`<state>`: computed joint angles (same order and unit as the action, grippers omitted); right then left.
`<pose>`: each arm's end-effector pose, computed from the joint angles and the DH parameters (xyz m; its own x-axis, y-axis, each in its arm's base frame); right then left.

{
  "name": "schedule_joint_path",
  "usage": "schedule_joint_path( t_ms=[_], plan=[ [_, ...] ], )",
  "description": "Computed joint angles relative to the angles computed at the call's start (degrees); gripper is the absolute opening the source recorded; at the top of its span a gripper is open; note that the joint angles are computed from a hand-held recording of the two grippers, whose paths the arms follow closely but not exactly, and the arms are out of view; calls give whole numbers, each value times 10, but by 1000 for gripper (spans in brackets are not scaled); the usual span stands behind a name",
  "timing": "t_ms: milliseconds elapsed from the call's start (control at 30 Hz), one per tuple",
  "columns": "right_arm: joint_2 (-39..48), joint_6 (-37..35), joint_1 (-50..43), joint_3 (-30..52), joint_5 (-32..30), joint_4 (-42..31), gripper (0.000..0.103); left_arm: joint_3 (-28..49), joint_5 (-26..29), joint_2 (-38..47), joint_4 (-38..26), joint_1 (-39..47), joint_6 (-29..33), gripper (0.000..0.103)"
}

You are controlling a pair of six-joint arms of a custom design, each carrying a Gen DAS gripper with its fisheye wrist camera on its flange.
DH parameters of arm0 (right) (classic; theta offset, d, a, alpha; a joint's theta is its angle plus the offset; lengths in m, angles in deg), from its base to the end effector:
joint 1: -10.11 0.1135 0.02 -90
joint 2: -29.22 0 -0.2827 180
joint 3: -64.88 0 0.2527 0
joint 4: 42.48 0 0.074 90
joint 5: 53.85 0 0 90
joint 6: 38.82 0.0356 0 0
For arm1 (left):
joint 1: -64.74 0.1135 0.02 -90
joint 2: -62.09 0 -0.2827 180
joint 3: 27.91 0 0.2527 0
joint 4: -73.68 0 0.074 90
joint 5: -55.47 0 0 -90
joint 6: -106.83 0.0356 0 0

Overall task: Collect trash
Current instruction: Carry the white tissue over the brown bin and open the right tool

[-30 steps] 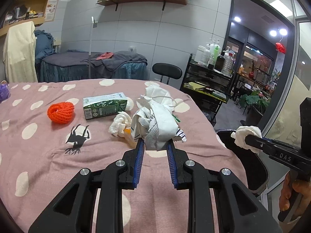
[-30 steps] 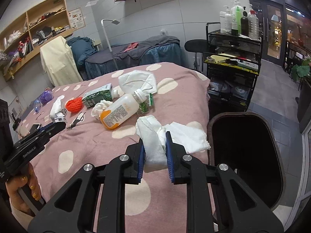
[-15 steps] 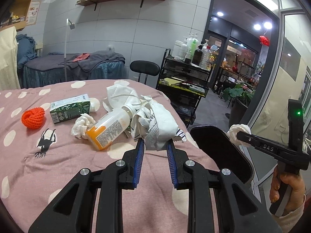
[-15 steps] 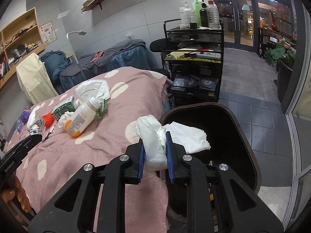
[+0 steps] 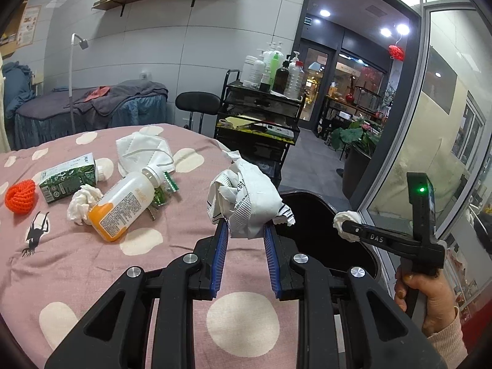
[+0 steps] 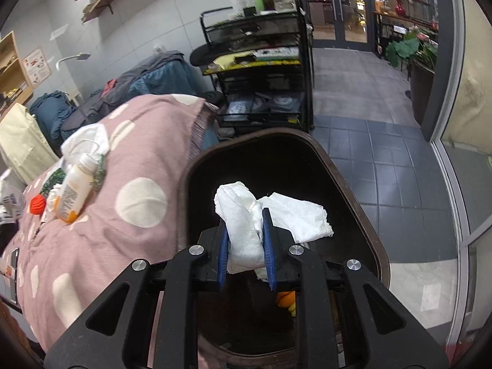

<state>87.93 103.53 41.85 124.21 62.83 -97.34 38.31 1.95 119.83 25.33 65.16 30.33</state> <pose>0.1680 0.0851 0.2720 -0.6170 0.4502 -0.6454 0.3956 0.8865 0.2401 0.1980 -0.0197 0.3240 -0.5182 0.1839 -0.8353 0.5876 0.7862 -0.1914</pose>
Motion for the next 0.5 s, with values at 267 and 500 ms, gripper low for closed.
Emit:
schedule_joint_path(
  t_ms=[267, 500],
  plan=[
    [18, -21, -92, -70, -77, 64, 21, -9, -20, -8, 2, -47, -16, 24],
    [44, -19, -121, -106, -109, 109, 33, -15, -43, -9, 14, -88, -36, 24]
  ],
)
